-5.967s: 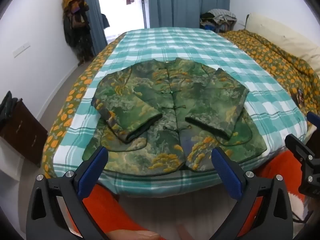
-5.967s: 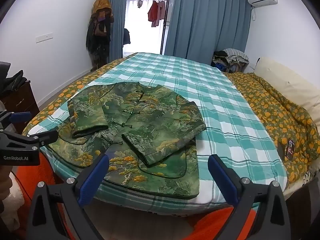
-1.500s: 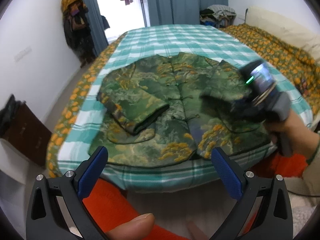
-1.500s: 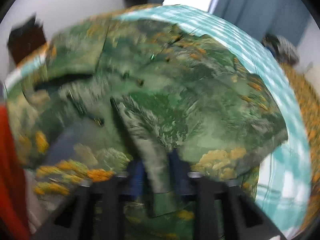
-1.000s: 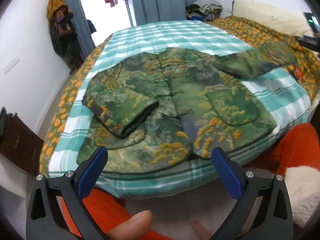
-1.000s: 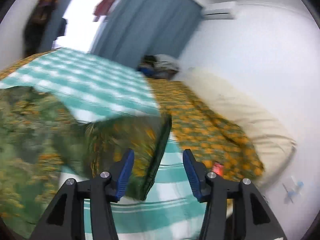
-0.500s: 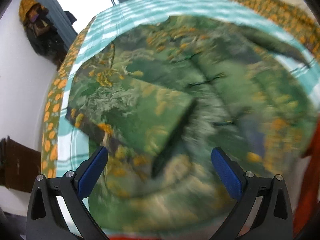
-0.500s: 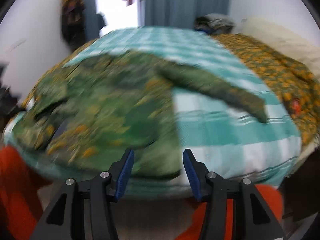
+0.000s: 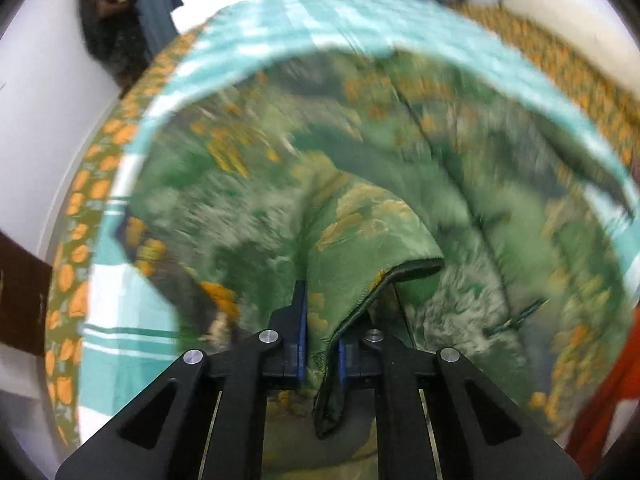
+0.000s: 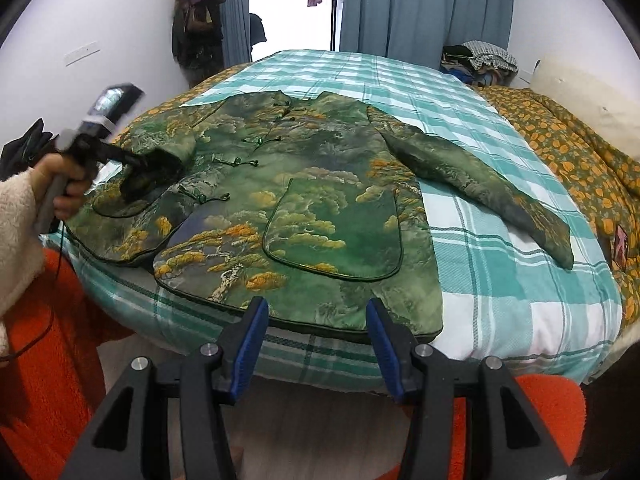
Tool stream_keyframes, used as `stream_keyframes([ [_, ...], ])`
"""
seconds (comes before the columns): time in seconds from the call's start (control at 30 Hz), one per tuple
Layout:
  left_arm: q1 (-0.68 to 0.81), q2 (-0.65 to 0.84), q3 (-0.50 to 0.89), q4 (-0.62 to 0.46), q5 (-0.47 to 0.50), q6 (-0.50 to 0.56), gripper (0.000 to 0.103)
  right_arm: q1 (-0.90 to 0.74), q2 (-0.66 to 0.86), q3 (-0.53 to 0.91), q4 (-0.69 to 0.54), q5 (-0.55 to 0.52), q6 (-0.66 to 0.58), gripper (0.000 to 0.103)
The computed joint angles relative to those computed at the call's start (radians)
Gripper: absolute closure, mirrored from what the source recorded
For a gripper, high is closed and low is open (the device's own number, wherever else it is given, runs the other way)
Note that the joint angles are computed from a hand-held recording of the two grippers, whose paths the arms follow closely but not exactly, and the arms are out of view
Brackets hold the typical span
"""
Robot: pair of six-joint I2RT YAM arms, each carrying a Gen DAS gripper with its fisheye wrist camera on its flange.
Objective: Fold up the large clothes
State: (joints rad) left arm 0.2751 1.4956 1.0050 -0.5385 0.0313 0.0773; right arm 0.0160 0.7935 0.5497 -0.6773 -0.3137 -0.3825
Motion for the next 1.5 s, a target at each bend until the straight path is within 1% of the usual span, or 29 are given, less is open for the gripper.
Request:
stream_keyframes([
  [0.07, 0.121, -0.079, 0.055, -0.066, 0.064, 0.022, 0.093, -0.001, 0.0, -0.001, 0.009, -0.003, 0.0, 0.051],
  [0.13, 0.275, -0.105, 0.149, -0.126, 0.107, 0.061, 0.093, 0.009, 0.006, -0.005, 0.021, 0.001, 0.005, 0.051],
  [0.2, 0.427, -0.089, 0.24, -0.146, 0.101, 0.1, 0.092, 0.023, 0.011, -0.01, 0.031, 0.008, 0.012, 0.051],
  [0.23, 0.495, -0.07, 0.281, -0.15, 0.09, 0.106, 0.088, 0.029, 0.012, -0.011, 0.034, 0.01, 0.016, 0.051],
  [0.27, 0.557, -0.044, 0.318, -0.151, 0.075, 0.106, 0.078, 0.034, 0.011, -0.013, 0.038, 0.011, 0.019, 0.051],
  [0.3, 0.639, -0.008, 0.362, -0.147, 0.051, 0.1, 0.07, 0.038, 0.005, -0.016, 0.036, 0.012, 0.022, 0.051],
  [0.37, 0.748, 0.021, 0.38, -0.112, 0.009, 0.084, 0.05, 0.046, 0.0, -0.02, 0.04, 0.017, 0.028, 0.051],
  [0.4, 0.81, 0.033, 0.385, -0.109, -0.002, 0.078, 0.045, 0.047, -0.003, -0.021, 0.042, 0.018, 0.029, 0.051],
  [0.43, 0.863, 0.032, 0.369, -0.107, 0.021, 0.073, 0.038, 0.047, -0.003, -0.021, 0.042, 0.019, 0.031, 0.051],
  [0.53, 0.987, -0.005, 0.284, -0.146, 0.163, 0.091, 0.032, 0.041, 0.009, -0.022, 0.051, 0.022, 0.039, 0.051],
  [0.6, 1.029, -0.054, 0.195, -0.193, 0.254, 0.138, 0.032, 0.03, 0.024, -0.017, 0.056, 0.019, 0.042, 0.051],
  [0.63, 1.022, -0.072, 0.162, -0.212, 0.282, 0.149, 0.031, 0.021, 0.035, -0.013, 0.06, 0.014, 0.043, 0.051],
  [0.7, 0.999, -0.126, 0.063, -0.276, 0.365, 0.207, 0.027, -0.01, 0.069, -0.004, 0.072, -0.006, 0.045, 0.051],
  [0.77, 0.923, -0.168, -0.023, -0.299, 0.408, 0.219, 0.019, -0.061, 0.143, 0.02, 0.091, -0.029, 0.048, 0.046],
  [0.8, 0.867, -0.195, -0.079, -0.297, 0.417, 0.216, 0.018, -0.082, 0.173, 0.029, 0.098, -0.038, 0.046, 0.04],
  [0.83, 0.808, -0.21, -0.114, -0.291, 0.417, 0.197, 0.016, -0.115, 0.223, 0.047, 0.109, -0.053, 0.047, 0.038],
  [0.87, 0.749, -0.207, -0.141, -0.272, 0.41, 0.173, 0.016, -0.149, 0.272, 0.065, 0.123, -0.069, 0.046, 0.038],
  [0.93, 0.625, -0.189, -0.197, -0.212, 0.363, 0.129, 0.016, -0.186, 0.358, 0.093, 0.157, -0.068, 0.041, 0.036],
  [1.0, 0.522, -0.142, -0.22, -0.151, 0.333, 0.082, 0.016, -0.215, 0.464, 0.131, 0.198, -0.046, 0.028, 0.035],
  [1.1, 0.439, -0.065, -0.222, -0.097, 0.321, 0.045, 0.016, -0.248, 0.604, 0.19, 0.212, -0.057, -0.005, 0.035],
  [1.13, 0.425, -0.067, -0.234, -0.089, 0.313, 0.041, 0.017, -0.259, 0.649, 0.209, 0.212, -0.062, -0.016, 0.035],
  [1.2, 0.397, -0.057, -0.247, -0.076, 0.315, 0.039, 0.03, -0.269, 0.742, 0.241, 0.21, -0.074, -0.038, 0.035],
  [1.27, 0.393, -0.073, -0.273, -0.079, 0.299, 0.062, 0.055, -0.279, 0.817, 0.267, 0.197, -0.103, -0.048, 0.035],
  [1.33, 0.386, -0.082, -0.283, -0.082, 0.31, 0.072, 0.072, -0.297, 0.873, 0.292, 0.166, -0.171, -0.059, 0.035],
  [1.37, 0.388, -0.09, -0.282, -0.091, 0.314, 0.07, 0.078, -0.305, 0.888, 0.298, 0.152, -0.202, -0.064, 0.035],
  [1.4, 0.391, -0.1, -0.278, -0.105, 0.32, 0.072, 0.08, -0.308, 0.898, 0.302, 0.14, -0.224, -0.066, 0.036],
  [1.43, 0.383, -0.11, -0.279, -0.107, 0.316, 0.066, 0.083, -0.303, 0.89, 0.294, 0.147, -0.219, -0.062, 0.047],
  [1.47, 0.378, -0.125, -0.281, -0.114, 0.312, 0.068, 0.084, -0.295, 0.875, 0.282, 0.162, -0.202, -0.061, 0.061],
  [1.5, 0.374, -0.148, -0.285, -0.126, 0.305, 0.076, 0.085, -0.288, 0.853, 0.266, 0.18, -0.184, -0.063, 0.083],
])
